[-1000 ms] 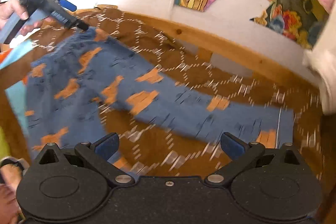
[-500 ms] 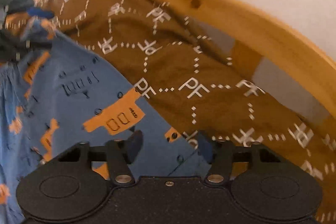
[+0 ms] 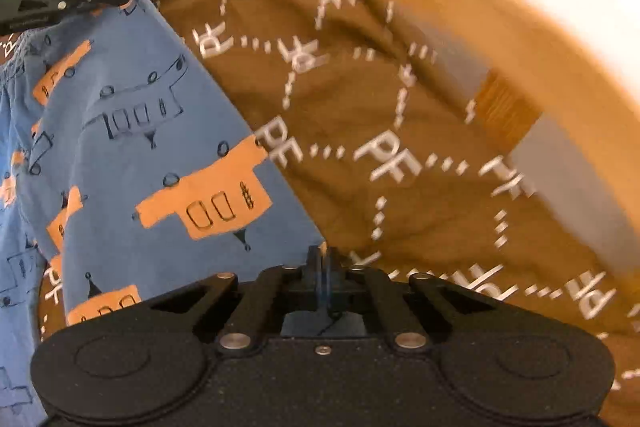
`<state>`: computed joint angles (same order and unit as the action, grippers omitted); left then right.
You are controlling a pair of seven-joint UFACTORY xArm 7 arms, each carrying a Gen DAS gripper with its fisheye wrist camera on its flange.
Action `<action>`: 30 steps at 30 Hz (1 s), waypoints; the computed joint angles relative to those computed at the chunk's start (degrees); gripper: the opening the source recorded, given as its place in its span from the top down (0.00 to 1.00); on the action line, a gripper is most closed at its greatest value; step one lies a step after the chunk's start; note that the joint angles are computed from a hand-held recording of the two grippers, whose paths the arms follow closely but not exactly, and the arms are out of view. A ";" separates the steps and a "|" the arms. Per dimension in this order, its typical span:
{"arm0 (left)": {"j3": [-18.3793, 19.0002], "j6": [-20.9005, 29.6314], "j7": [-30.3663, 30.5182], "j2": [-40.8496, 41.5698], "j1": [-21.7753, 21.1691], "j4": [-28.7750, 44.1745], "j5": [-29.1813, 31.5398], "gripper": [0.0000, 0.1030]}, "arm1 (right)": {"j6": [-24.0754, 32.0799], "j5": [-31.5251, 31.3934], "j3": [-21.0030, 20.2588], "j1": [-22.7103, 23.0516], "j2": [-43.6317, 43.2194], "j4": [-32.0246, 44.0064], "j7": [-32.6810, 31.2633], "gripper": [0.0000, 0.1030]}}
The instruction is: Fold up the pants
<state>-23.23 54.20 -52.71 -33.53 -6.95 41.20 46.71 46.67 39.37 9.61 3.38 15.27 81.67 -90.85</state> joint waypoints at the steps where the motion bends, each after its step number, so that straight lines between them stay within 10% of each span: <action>1: 0.01 -0.56 -1.16 -0.71 0.26 -0.19 0.48 0.98 | -1.33 2.76 0.52 -0.58 -1.25 -1.27 -1.67 1.00; 6: -0.06 -0.09 -3.26 0.70 2.11 0.35 0.90 0.98 | -8.62 14.51 2.21 -1.37 -2.92 -2.22 -7.61 1.00; 11: 2.78 -1.01 -2.45 1.02 0.98 -0.58 -0.87 0.85 | -11.24 6.93 0.83 2.07 1.54 0.82 -0.96 0.97; 13: 3.67 -3.18 -3.12 -2.54 0.63 -2.71 -1.24 0.38 | -6.97 7.95 1.55 0.06 2.84 2.86 0.20 0.68; 16: 4.37 -7.73 -3.50 -10.22 1.33 -7.29 -1.07 0.22 | 4.34 14.94 2.89 -4.89 5.34 7.53 -1.52 0.16; 18: 4.88 -9.37 -2.06 -13.17 1.72 -8.66 -2.53 0.19 | 7.57 17.62 2.94 -5.87 5.92 8.58 -1.79 0.15; 24: 4.99 -11.69 4.71 -12.29 3.14 -7.58 -8.92 0.24 | 6.83 13.09 1.86 -3.27 7.31 10.17 -1.20 0.18; 28: 0.61 -4.75 10.20 -4.77 4.92 -2.19 -10.44 0.79 | 2.74 5.50 1.47 -0.16 8.51 10.85 1.96 0.31; 30: -0.71 -1.13 10.08 -1.65 5.13 -0.17 -9.85 0.88 | -1.06 3.80 2.23 0.66 7.77 9.07 1.12 0.40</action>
